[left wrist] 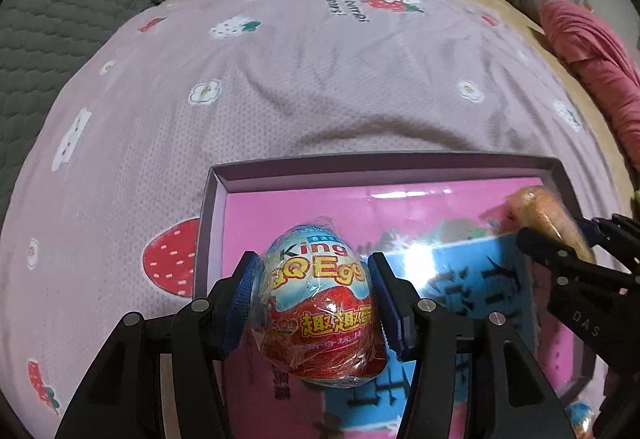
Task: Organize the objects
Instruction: 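Carry the egg and bread packet into the tray and release both, then withdraw both grippers from the tray and approach the remaining snacks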
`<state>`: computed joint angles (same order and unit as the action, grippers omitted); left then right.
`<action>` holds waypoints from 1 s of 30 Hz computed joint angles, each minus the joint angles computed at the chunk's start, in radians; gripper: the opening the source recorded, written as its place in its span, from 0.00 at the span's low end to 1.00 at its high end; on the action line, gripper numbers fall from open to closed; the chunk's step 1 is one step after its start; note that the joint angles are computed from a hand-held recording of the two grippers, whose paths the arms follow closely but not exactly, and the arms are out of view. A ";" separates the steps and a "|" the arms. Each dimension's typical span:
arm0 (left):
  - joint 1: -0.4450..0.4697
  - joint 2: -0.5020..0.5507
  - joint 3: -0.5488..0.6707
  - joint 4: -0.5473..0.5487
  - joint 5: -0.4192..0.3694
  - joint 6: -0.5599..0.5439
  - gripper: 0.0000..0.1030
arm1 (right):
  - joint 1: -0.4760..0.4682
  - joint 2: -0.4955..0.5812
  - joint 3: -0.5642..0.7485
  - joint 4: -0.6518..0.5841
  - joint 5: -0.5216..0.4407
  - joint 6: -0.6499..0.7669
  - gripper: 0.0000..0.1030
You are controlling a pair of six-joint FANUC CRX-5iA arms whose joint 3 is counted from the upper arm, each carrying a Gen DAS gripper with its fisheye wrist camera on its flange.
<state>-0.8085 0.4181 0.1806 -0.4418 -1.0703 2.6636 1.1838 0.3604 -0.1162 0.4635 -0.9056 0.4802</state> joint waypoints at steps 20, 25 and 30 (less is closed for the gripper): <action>-0.004 -0.071 -0.058 -0.005 0.012 0.033 0.80 | 0.013 -0.039 -0.042 0.061 0.000 -0.063 0.62; -0.051 -0.155 -0.085 -0.061 -0.027 0.084 0.85 | 0.049 -0.119 -0.081 0.091 -0.018 -0.102 0.69; -0.135 -0.238 -0.082 -0.125 -0.118 0.151 0.86 | 0.126 -0.229 -0.138 0.178 -0.059 -0.194 0.80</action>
